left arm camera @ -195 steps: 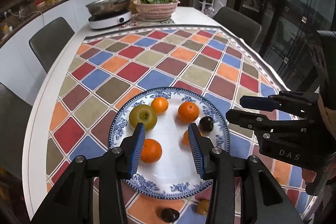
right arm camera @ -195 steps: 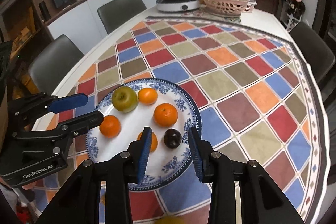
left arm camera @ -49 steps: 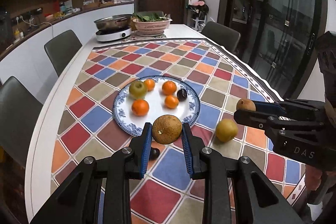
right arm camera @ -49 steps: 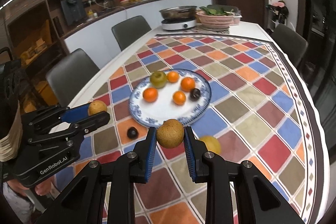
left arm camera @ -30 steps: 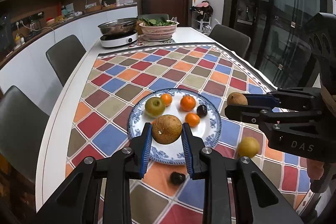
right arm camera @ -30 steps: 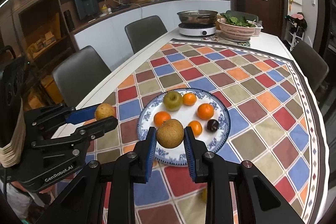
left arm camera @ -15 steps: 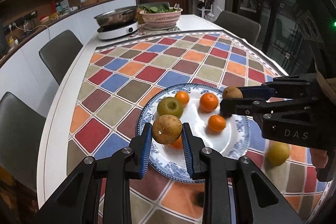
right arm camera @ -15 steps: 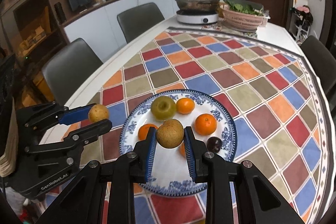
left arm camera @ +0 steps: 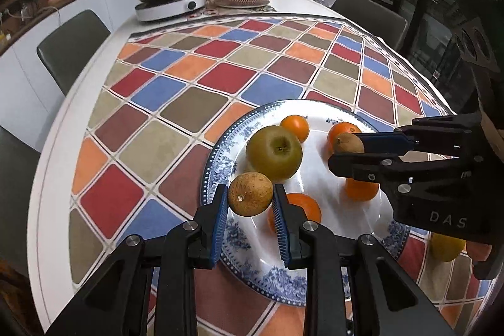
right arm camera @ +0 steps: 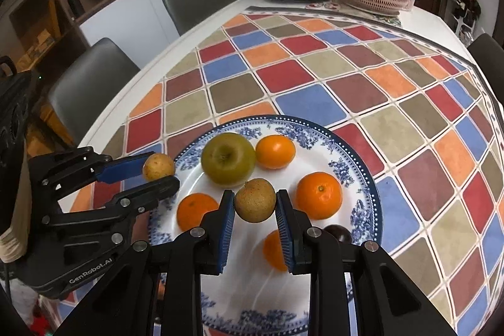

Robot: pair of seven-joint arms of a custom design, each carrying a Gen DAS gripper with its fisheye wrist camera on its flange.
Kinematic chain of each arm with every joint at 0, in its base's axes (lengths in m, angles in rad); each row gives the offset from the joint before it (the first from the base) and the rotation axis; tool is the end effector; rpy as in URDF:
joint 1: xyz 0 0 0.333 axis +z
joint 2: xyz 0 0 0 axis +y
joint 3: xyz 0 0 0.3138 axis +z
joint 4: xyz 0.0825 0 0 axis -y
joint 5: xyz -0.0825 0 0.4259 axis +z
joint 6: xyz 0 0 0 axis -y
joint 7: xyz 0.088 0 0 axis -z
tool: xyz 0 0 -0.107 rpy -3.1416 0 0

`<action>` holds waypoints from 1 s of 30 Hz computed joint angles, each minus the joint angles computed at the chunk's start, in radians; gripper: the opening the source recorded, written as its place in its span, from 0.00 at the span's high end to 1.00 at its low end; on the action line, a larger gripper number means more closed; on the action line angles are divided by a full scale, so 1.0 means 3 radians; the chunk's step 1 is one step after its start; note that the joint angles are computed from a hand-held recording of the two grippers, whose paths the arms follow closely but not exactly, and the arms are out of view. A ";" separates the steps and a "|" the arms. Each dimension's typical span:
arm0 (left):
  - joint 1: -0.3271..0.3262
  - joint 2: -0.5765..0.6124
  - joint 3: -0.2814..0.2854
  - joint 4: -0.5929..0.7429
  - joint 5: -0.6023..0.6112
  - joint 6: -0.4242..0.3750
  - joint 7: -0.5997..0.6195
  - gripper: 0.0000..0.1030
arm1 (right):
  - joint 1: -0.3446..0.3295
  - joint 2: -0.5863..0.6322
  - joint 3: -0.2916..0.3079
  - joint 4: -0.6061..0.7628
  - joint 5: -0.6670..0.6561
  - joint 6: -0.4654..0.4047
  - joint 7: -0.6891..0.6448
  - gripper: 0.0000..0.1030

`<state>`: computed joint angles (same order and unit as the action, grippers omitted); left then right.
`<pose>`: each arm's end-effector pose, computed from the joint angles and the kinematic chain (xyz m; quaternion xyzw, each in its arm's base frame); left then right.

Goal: Organize fruits
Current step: 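Carry both kiwis over the white plate and open both grippers onto it, then withdraw both open grippers from the plate toward the remaining fruits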

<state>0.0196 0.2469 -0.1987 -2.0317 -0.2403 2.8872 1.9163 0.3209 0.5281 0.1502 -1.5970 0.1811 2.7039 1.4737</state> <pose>0.6588 -0.0995 0.3666 -0.5683 0.7624 -0.2575 0.1717 0.6940 0.3260 0.3697 -0.7909 0.5335 -0.0833 0.2879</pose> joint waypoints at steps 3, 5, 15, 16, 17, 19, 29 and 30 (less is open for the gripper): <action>0.0000 0.0051 0.0003 0.0052 0.0023 -0.0023 -0.0003 0.72 | 0.0002 0.0065 -0.0012 0.0081 -0.0006 -0.0072 0.0018 0.73; 0.0051 0.0077 -0.0055 0.0085 -0.0063 -0.0064 0.0087 0.72 | 0.0013 0.0081 -0.0028 0.0093 -0.0028 -0.0061 0.0025 0.73; 0.0002 -0.0011 -0.0017 -0.0028 -0.0063 0.0049 0.0068 0.64 | 0.0015 -0.0003 -0.0042 -0.0066 -0.0042 0.0148 0.0072 0.61; -0.0016 -0.0034 0.0001 -0.0056 -0.0031 0.0075 0.0034 0.64 | 0.0026 -0.0031 -0.0057 -0.0109 -0.0064 0.0184 0.0095 0.61; -0.0044 -0.0066 0.0031 -0.0088 0.0020 0.0100 -0.0029 0.64 | 0.0042 -0.0070 -0.0077 -0.0166 -0.0091 0.0229 0.0128 0.61; -0.0027 -0.0138 0.0005 -0.0150 -0.0011 0.0129 -0.0028 0.64 | 0.0025 -0.0126 -0.0060 -0.0239 -0.0091 0.0271 0.0141 0.61; -0.0199 -0.0637 0.0133 -0.0618 0.0285 0.0479 -0.0403 0.60 | 0.0104 -0.0617 -0.0136 -0.0842 -0.0243 0.0706 0.0358 0.61; -0.0209 -0.0689 0.0136 -0.0669 0.0299 0.0514 -0.0420 0.59 | 0.0106 -0.0662 -0.0140 -0.0894 -0.0267 0.0720 0.0383 0.61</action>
